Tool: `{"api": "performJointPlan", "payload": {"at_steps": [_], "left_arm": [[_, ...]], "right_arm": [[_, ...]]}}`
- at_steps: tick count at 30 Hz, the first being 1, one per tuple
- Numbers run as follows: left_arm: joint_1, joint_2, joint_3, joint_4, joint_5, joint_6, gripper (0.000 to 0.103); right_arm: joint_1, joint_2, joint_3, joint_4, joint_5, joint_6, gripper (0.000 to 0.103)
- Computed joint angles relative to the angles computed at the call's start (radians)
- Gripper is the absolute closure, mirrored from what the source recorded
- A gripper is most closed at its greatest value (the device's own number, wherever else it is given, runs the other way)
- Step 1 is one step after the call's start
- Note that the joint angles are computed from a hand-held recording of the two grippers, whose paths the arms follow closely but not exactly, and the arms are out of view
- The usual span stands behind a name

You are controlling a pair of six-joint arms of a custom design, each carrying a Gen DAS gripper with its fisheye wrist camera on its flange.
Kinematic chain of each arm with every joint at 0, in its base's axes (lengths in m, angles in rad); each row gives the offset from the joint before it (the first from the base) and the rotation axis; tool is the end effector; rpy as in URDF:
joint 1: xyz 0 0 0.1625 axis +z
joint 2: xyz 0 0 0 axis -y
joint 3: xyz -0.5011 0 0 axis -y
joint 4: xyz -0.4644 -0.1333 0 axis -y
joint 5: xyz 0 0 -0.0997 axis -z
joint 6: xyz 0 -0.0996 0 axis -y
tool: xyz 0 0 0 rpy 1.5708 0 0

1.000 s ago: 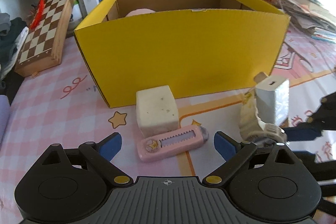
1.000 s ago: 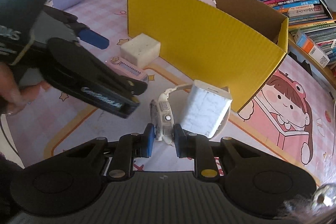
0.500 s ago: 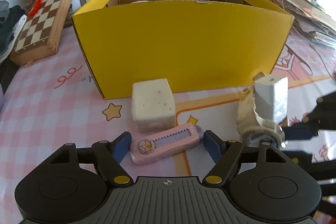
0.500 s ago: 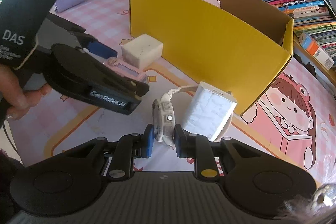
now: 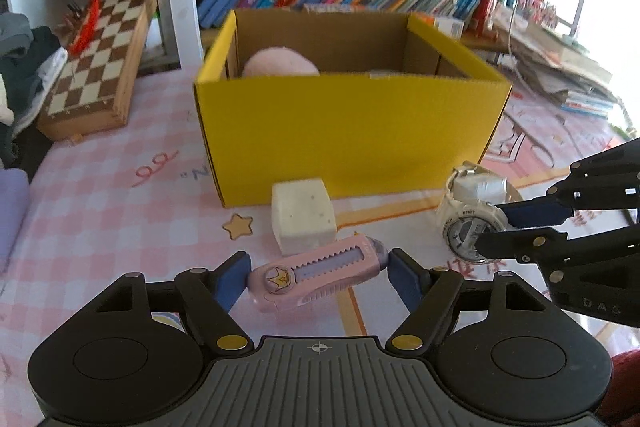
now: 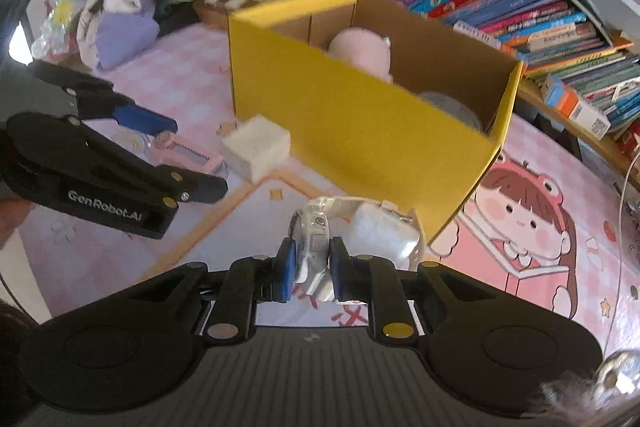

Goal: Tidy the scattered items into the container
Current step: 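Lift the watch and pink eraser and carry them over the yellow box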

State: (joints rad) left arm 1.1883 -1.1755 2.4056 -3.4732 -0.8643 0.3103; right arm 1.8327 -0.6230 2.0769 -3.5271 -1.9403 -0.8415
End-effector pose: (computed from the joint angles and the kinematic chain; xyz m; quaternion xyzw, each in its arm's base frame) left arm 0.0070 -0.5130 0.1901 0.1934 0.8719 -0.3211 0.3152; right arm 0.2476 -0.5478 -0.0397 0.4602 -0.8348 0.1833 0.2403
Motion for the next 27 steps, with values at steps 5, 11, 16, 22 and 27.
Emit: {"api": "performJointPlan", "payload": {"at_steps": [5,11,16,22,27], "left_arm": [[-0.016,-0.021,0.018,-0.037,-0.005,0.030,0.027],[-0.036,-0.050,0.040,-0.069,-0.015,0.056,0.027],[-0.048,-0.069,0.048,-0.101,-0.015,0.088,0.027],[-0.060,-0.090,0.045,-0.135,-0.027,0.126,0.027],[-0.066,-0.095,0.030,-0.157,-0.050,0.170,0.027]], "right_arm": [[0.024,-0.019,0.012,-0.016,0.023,0.013,0.086],[0.049,-0.029,0.024,-0.023,0.031,0.015,0.086],[0.063,-0.033,0.026,-0.031,0.030,0.009,0.086],[0.079,-0.039,0.019,-0.053,0.039,-0.006,0.086],[0.086,-0.042,0.011,-0.072,0.045,-0.021,0.086]]}}
